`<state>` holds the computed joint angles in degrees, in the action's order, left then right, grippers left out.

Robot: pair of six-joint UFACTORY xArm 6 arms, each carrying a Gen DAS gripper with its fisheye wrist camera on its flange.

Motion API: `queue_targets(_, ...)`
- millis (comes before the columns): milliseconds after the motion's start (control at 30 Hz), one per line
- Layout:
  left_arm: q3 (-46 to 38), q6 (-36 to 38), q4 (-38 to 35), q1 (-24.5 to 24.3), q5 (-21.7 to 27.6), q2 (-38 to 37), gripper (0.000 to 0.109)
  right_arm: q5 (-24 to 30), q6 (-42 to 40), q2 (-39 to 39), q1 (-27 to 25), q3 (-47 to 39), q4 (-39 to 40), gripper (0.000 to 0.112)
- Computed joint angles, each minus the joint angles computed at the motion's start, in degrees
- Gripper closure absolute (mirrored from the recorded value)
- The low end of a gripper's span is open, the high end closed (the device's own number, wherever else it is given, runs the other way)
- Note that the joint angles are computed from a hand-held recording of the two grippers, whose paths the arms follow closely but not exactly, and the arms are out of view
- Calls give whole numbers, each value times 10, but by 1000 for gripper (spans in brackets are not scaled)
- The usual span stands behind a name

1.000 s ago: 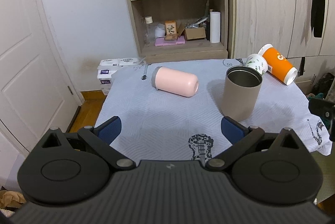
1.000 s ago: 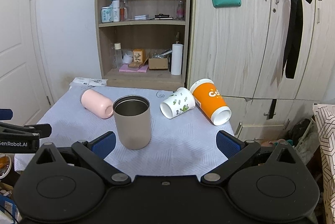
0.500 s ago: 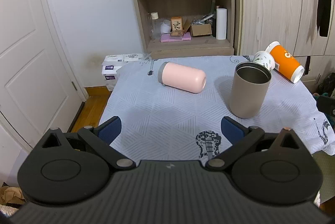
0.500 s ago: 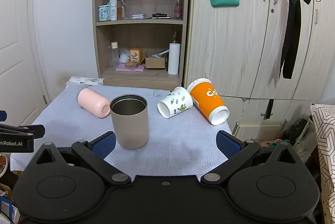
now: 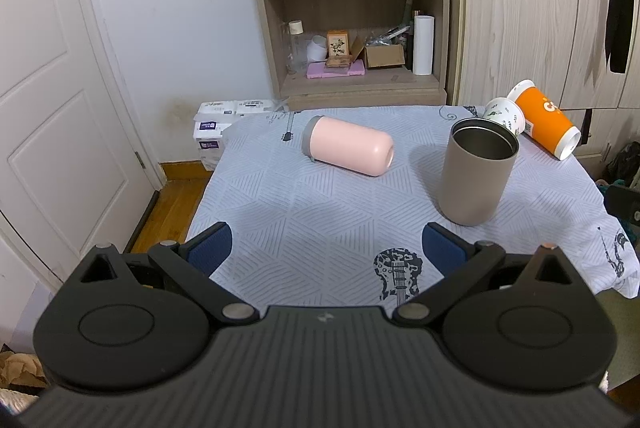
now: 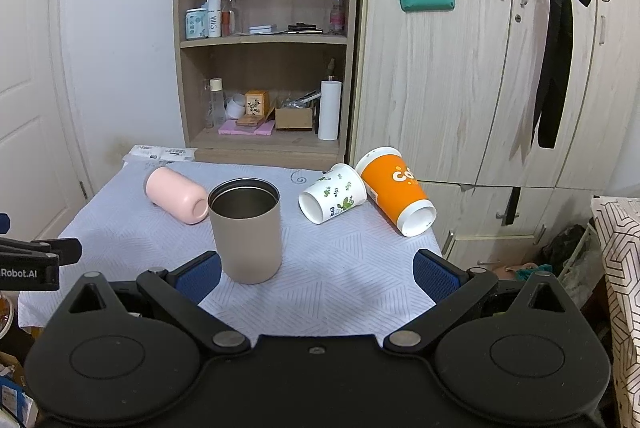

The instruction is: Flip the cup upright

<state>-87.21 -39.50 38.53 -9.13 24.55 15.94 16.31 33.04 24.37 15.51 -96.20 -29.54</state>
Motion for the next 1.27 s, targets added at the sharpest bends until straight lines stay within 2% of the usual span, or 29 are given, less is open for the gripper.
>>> queue_targets(800, 18, 31, -25, 0, -16, -8, 6, 1, 9, -5, 2, 7, -23, 9)
queue_targets(1267, 26, -24, 20, 10, -30, -15, 6, 5, 14, -5, 1, 6, -26, 9)
